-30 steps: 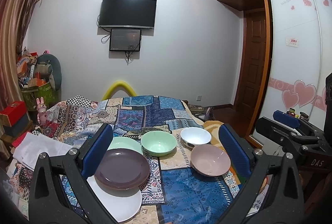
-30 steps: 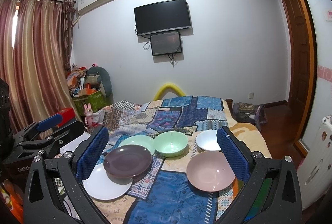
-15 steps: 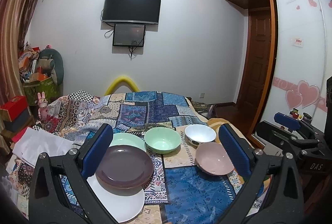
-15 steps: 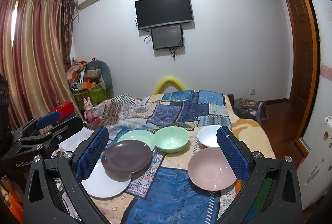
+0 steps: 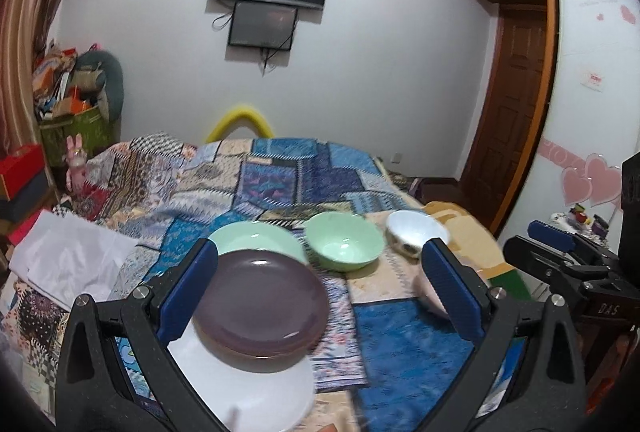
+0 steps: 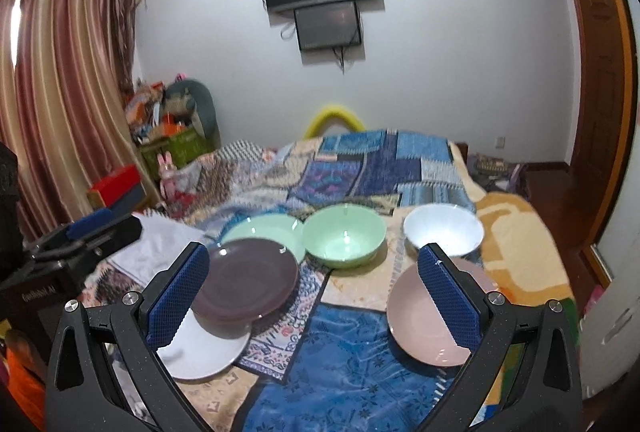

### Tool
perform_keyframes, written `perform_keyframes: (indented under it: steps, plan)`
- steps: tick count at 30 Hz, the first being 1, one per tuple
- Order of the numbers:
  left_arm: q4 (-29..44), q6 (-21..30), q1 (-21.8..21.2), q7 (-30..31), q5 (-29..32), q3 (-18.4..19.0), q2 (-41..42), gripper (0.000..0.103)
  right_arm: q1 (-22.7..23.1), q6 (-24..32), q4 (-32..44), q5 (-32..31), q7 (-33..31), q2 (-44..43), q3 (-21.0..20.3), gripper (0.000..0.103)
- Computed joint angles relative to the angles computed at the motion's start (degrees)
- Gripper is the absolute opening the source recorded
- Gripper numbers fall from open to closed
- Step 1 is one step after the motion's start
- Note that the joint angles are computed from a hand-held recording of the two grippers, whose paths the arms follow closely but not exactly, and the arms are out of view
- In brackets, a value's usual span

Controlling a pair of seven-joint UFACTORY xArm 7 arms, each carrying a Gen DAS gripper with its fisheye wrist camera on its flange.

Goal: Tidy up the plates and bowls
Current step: 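Grasp the dark purple plate rim with both grippers and lift it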

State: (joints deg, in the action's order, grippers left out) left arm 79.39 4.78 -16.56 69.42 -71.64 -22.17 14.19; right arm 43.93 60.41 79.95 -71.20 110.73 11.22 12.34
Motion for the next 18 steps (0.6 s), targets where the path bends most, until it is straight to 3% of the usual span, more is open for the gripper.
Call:
perform_keyframes:
  steps: [6,10,12,15,18]
  plan:
    - [4.0,0.9,-2.9,-15.7,19.8,7.8,7.5,0.103,-2.4,-7.7,2.6,5.4,-2.3,4.7,-2.2,0.103]
    - [11.4,9.3,-5.1,-29.4,32.0,15.2,14.2,0.103,-2.8,-11.5,4.9,9.3,-4.9,7.8,-4.1,0.103]
    - [15.8,12.8,-4.5,-32.9,35.8,16.2,17.9,0.103,-2.8,-12.5,6.6,11.5,-7.0,9.7,-5.1,0.103]
    - [21.1,13.6,-5.4,-37.3,42.5,18.9,23.2,0.103,-2.7,-14.2,9.5,14.9,-10.4,12.9,-6.6,0.099]
    - [25.8,14.9,-5.2,-39.0,47.3,19.4,27.4,0.09,-2.8,-16.4,11.6,18.4,-13.2,15.6,-8.1,0.095]
